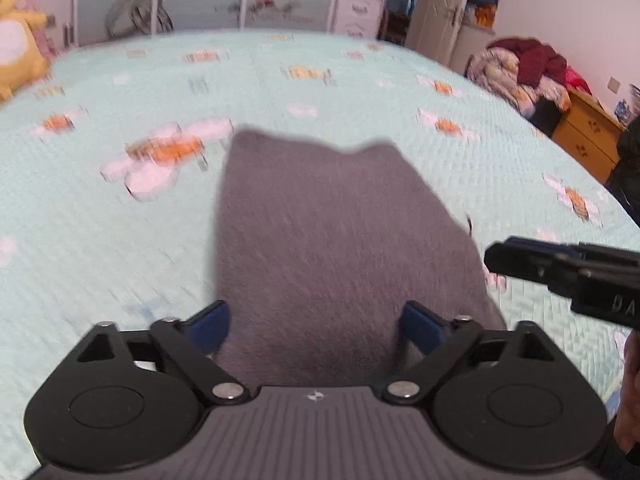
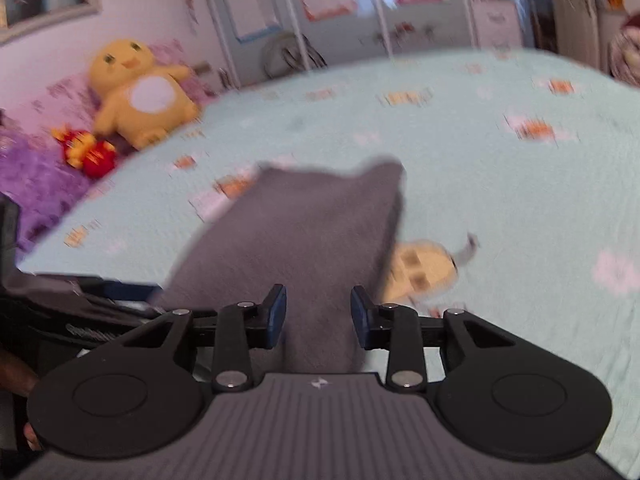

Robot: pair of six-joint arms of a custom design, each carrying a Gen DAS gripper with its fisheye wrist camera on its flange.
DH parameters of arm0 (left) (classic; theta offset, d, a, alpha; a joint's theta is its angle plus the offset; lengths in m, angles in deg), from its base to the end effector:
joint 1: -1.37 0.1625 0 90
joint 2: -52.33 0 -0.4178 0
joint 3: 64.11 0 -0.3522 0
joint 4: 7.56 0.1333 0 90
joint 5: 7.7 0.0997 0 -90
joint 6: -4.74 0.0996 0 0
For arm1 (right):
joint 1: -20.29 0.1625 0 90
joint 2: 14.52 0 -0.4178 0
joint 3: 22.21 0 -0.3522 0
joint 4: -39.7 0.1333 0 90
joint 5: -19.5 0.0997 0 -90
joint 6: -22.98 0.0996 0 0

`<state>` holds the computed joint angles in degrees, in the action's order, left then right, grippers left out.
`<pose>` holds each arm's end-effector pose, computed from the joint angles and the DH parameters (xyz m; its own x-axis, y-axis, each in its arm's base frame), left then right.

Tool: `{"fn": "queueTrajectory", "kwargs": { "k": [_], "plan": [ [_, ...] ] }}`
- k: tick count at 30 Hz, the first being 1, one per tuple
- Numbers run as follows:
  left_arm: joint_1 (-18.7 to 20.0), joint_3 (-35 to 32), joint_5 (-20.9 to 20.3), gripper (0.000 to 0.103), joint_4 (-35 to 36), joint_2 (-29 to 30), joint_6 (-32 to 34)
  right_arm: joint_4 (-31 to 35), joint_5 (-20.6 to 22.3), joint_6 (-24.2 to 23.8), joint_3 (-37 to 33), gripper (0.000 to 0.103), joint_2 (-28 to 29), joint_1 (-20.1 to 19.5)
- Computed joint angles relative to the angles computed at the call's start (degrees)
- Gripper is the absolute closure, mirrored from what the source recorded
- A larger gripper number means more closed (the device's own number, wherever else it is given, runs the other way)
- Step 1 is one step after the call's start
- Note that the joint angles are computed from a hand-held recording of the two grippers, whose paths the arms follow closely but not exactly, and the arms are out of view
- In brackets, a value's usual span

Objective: Fold clothes

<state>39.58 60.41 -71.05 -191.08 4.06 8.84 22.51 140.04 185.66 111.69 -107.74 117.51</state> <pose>-0.2698 -0.4389 0.0768 -0.6021 0.6606 -0.4484 0.7954 0.5448 -0.2655 0.1175 -0.2699 0.2244 -0.8567 0.2203 0.4664 -0.3196 0.4829 -0.8152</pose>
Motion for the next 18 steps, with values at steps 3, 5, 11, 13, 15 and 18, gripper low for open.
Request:
{"fn": "queueTrajectory", "kwargs": {
  "k": [3, 5, 11, 13, 15, 18],
  "plan": [
    [-0.09, -1.17, 1.71, 0.010, -0.98, 0.93, 0.98, 0.12, -0.76, -1.87, -2.69, 0.067, 1.15, 1.76],
    [0.87, -2.79, 1.02, 0.010, 2.30, 2.04, 0.27, 0.19, -2.50, -2.71, -4.53, 0.067, 3.20, -0.47],
    [4.95, -4.04, -5.76, 0.001, 4.67, 2.82, -2.52, 0.12, -10.76, 0.69, -1.75, 0.068, 3.99, -11.63],
    [4.37, -5.03, -4.90, 0.006, 3.84, 2.78, -0.61, 1.07, -9.95, 0.55, -2.04, 0.068, 2.93, -10.21],
    [3.28, -6.07, -2.43, 0.009, 1.11, 3.88, 2.78, 2.03, -8.88, 0.47, -2.48, 0.068, 2.01, -8.62],
    [3.36, -10.35, -0.77, 0.010, 1.35, 7.20, 5.56, 2.88, -8.57, -0.60, -6.94, 0.067, 2.55, -6.96]
  ]
}}
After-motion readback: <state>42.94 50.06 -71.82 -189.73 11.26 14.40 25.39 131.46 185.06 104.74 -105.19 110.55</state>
